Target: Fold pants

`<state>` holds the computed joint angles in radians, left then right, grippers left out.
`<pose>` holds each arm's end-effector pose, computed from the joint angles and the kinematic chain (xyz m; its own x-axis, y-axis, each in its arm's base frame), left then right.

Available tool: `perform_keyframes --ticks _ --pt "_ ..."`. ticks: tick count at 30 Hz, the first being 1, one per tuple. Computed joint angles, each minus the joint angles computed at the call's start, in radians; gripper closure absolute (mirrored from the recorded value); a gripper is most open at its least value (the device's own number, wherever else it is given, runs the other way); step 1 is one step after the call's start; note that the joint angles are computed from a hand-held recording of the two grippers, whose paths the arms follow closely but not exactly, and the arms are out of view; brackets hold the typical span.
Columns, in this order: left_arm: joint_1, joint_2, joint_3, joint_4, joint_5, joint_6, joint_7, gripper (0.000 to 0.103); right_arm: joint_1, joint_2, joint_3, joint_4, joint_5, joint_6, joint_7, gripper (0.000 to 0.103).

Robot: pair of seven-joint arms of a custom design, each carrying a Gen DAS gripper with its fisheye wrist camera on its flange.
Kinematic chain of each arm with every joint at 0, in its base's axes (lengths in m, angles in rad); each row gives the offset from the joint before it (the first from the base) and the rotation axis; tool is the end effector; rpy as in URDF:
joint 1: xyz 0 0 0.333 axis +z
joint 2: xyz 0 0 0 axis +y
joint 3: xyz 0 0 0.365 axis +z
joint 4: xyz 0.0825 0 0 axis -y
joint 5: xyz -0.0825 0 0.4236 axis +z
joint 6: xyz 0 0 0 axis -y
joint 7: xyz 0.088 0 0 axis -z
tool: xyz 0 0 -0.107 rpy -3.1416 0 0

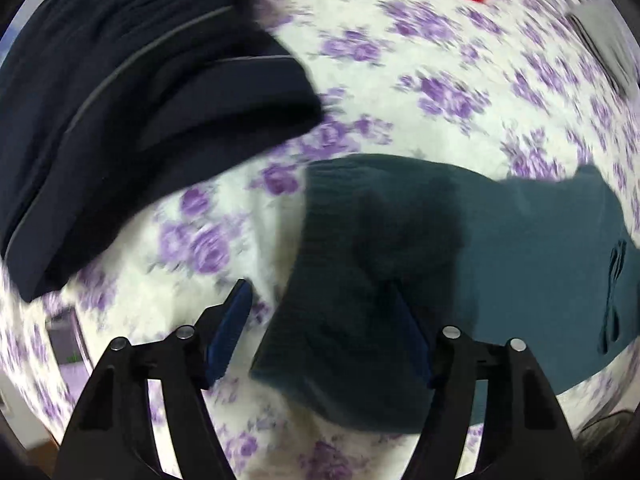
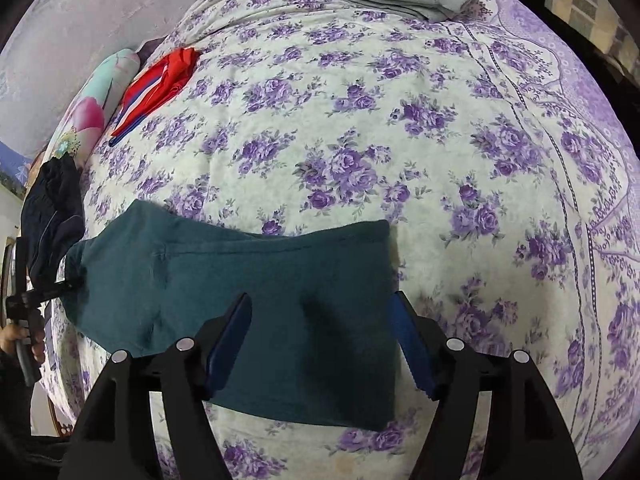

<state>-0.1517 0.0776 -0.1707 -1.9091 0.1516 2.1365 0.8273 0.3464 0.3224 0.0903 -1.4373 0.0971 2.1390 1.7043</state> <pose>0.6045 -0.1924 0.5032 0.3432 -0.9392 0.0065 -0.9214 -0.3380 -0.1920 0.6793 0.3097 0.5889 0.2798 -0.9446 -0.1714 -0.9144 -0.2078 -0.3475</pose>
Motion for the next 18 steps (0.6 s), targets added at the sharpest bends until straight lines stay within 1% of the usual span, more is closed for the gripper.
perform_keyframes --ticks 1,3,5,6,7,10,12,14,15,16,17,18 --pt "0.0 0.007 0.0 0.003 0.007 0.007 0.009 0.036 0.001 -0.003 0.0 -0.005 0.0 0.001 0.006 0.031" --pt "0.004 0.007 0.002 -0.006 -0.004 0.047 0.026 0.04 0.004 -0.007 0.0 -0.013 0.0 0.001 0.016 0.031" --pt "0.015 0.003 0.003 -0.016 -0.063 0.088 0.076 0.06 0.005 -0.01 0.001 -0.02 0.002 -0.001 0.024 0.03" --pt "0.016 0.006 0.001 -0.01 -0.077 0.093 0.091 0.067 0.005 -0.011 0.002 -0.022 0.006 -0.001 0.024 0.03" --pt "0.018 0.003 -0.001 -0.011 -0.113 0.112 0.121 0.084 0.003 -0.013 0.004 -0.026 0.01 0.001 0.022 0.03" --pt "0.019 -0.016 -0.001 -0.007 -0.158 0.107 0.11 0.087 -0.001 -0.017 0.004 -0.034 0.018 0.013 0.017 0.03" --pt "0.014 -0.041 -0.007 -0.002 -0.184 0.134 0.12 0.087 -0.006 -0.02 0.003 -0.04 0.026 0.027 0.015 0.03" --pt "0.0 -0.072 -0.022 0.019 -0.221 0.18 0.168 0.087 -0.015 -0.025 0.002 -0.049 0.045 0.047 0.013 0.03" --pt "-0.009 -0.077 -0.028 0.032 -0.229 0.19 0.181 0.087 -0.02 -0.028 0.002 -0.054 0.056 0.057 0.014 0.03" --pt "-0.022 -0.078 -0.037 0.056 -0.243 0.197 0.21 0.087 -0.025 -0.028 0.002 -0.055 0.067 0.063 0.014 0.03" --pt "-0.036 -0.074 -0.047 0.072 -0.261 0.228 0.251 0.087 -0.031 -0.029 0.003 -0.057 0.08 0.068 0.013 0.03" --pt "-0.054 -0.047 -0.06 0.118 -0.264 0.223 0.269 0.087 -0.038 -0.029 0.005 -0.058 0.103 0.074 0.012 0.03"
